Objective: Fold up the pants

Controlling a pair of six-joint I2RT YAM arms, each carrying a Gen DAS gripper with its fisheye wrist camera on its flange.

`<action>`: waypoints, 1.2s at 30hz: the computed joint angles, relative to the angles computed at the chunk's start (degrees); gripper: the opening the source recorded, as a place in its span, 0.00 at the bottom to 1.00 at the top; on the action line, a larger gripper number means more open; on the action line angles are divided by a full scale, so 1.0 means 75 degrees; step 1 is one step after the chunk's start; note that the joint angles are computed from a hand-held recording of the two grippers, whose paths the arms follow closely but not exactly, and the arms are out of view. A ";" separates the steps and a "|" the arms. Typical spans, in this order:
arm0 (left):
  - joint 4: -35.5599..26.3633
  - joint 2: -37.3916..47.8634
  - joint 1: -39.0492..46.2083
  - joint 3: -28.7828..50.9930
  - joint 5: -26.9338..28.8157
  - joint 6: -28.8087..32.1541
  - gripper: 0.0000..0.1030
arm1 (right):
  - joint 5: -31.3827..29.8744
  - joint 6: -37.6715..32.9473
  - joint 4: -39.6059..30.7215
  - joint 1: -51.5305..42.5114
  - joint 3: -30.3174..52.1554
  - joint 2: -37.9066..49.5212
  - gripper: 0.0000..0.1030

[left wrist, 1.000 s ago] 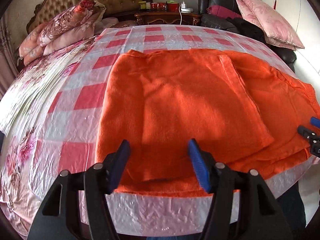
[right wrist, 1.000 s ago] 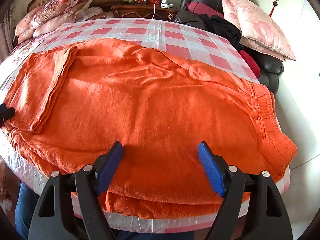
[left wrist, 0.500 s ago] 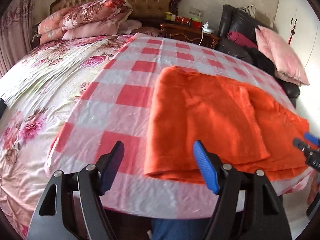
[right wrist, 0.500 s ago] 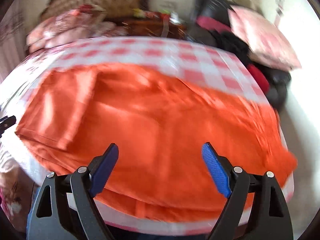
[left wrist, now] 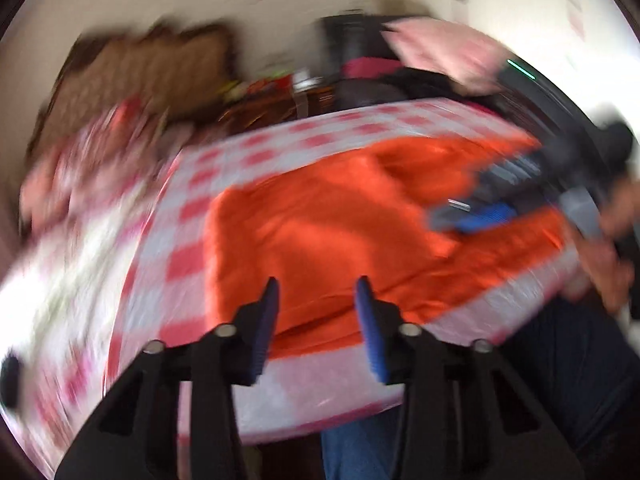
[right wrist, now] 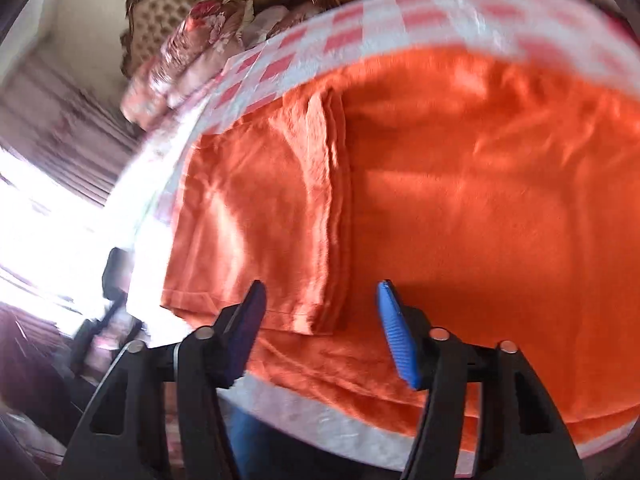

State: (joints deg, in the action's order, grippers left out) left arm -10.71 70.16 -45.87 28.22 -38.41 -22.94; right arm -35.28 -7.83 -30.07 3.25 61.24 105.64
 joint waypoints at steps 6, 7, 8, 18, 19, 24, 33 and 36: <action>0.1624 0.2444 -0.0294 0.0941 -0.0035 0.1103 0.27 | -0.0075 -0.0181 -0.0293 0.0261 0.0460 0.0363 0.43; 0.1744 0.2734 -0.0354 0.1096 -0.0049 0.1267 0.27 | -0.0175 -0.0226 -0.0481 0.0232 0.0633 0.0496 0.33; 0.1862 0.2885 -0.0389 0.1134 -0.0019 0.1366 0.27 | -0.0348 -0.0260 -0.0753 0.0185 0.0869 0.0727 0.28; 0.2147 0.4110 -0.0554 0.1845 -0.0335 0.1860 0.28 | -0.0864 -0.0702 -0.1434 -0.0167 0.1312 0.0918 0.09; 0.2037 0.4256 -0.0575 0.1993 -0.0514 0.1816 0.29 | -0.0889 -0.0671 -0.1414 -0.0188 0.1303 0.0883 0.09; 0.1676 0.4616 -0.0568 0.2349 -0.1202 0.1699 0.09 | -0.1078 -0.0789 -0.1709 -0.0297 0.1392 0.0806 0.08; 0.1430 0.4395 -0.0589 0.2258 -0.0736 0.1755 0.09 | -0.0613 -0.1119 -0.1472 -0.0359 0.0848 0.0508 0.08; 0.1489 0.4475 -0.0603 0.2255 -0.0739 0.1597 0.09 | -0.0268 -0.1063 -0.1179 -0.0246 0.0859 0.0408 0.14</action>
State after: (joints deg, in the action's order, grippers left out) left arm 0.45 103.72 -50.39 45.13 -43.96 -10.96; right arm -37.29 -15.81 -38.91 1.41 67.68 108.70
